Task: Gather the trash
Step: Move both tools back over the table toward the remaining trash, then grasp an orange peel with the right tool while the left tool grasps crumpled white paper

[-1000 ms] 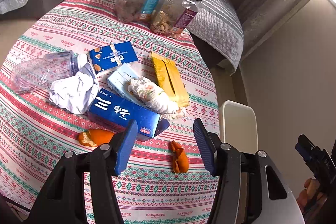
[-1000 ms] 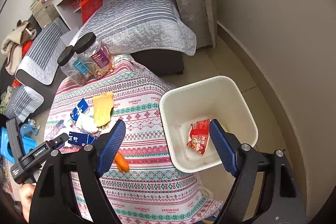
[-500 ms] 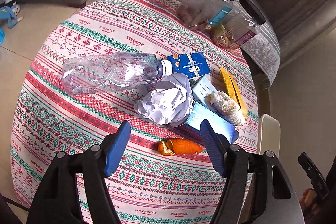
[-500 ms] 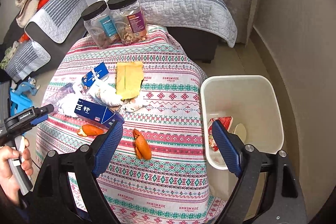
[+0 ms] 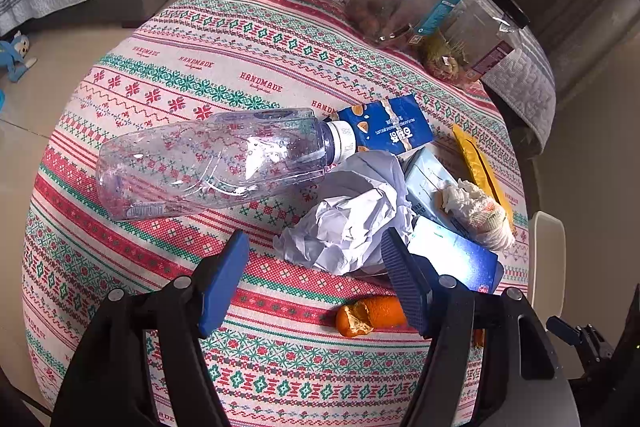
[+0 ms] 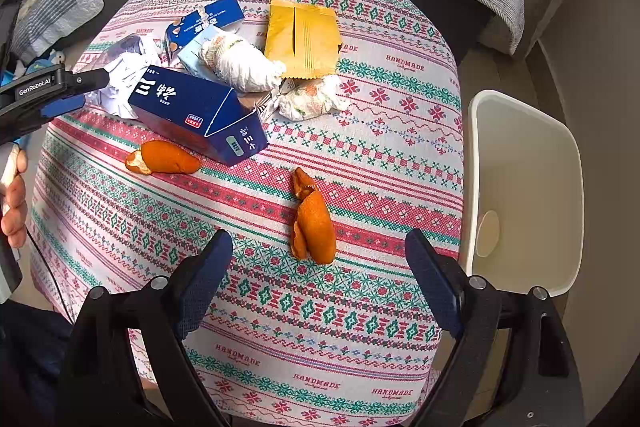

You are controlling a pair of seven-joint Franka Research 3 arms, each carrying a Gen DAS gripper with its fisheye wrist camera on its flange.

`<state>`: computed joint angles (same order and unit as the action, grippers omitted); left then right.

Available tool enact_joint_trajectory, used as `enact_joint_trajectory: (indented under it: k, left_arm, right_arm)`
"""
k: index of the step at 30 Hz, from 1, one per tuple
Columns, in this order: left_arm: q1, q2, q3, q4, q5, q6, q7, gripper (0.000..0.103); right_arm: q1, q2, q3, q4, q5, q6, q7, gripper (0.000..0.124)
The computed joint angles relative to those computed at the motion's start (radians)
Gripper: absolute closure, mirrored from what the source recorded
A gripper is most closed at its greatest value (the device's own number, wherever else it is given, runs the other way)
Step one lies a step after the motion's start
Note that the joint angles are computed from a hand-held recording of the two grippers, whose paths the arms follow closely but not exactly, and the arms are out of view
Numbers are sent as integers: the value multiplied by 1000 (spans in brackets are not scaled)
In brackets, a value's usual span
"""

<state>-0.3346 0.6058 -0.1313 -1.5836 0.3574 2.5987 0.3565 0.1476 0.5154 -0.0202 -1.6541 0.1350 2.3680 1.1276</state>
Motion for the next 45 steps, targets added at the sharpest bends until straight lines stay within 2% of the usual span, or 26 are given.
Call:
enact_joint_trajectory:
  k: [4, 6, 9, 10, 11, 16, 17, 18, 22, 33, 39, 45]
  left_arm:
    - [0, 15, 4, 13, 2, 13, 2, 36]
    - [-18, 16, 24, 16, 20, 15, -30, 39]
    - [-24, 28, 25, 34, 38, 15, -30, 51]
    - [-23, 34, 22, 43, 39, 9, -22, 59]
    - [-23, 39, 19, 50, 39, 2, -13, 71]
    - [-25, 31, 20, 35, 45, 25, -11, 76]
    - [-26, 26, 20, 27, 45, 31, -15, 77]
    - [-29, 19, 24, 21, 49, 36, -22, 77]
    - [-38, -7, 31, -5, 67, 54, -50, 78]
    - [-62, -98, 73, -93, 162, 160, -223, 78]
    - [-81, -116, 88, -88, 228, 184, -290, 78]
    - [-73, -67, 31, -19, 189, 207, -221, 78]
  right_arm:
    - [21, 30, -14, 3, -41, 7, 17, 40]
    - [17, 48, -5, 12, -33, -5, 10, 40]
    - [27, 70, -13, 24, -47, -4, 24, 42]
    - [31, 76, -17, 26, -54, 2, 31, 43]
    - [31, 82, -18, 29, -56, 5, 35, 47]
    - [4, 109, 4, 74, -22, -51, 6, 79]
    - [3, 107, 6, 74, -18, -57, -1, 95]
    - [1, 107, 8, 76, -12, -64, -6, 102]
    - [3, 96, 9, 67, -2, -57, -21, 110]
    - [-30, 50, 22, 78, 71, -91, -61, 115]
    - [-56, 9, 41, 64, 138, -100, -100, 116]
    - [-77, -22, 51, 62, 212, -96, -135, 116]
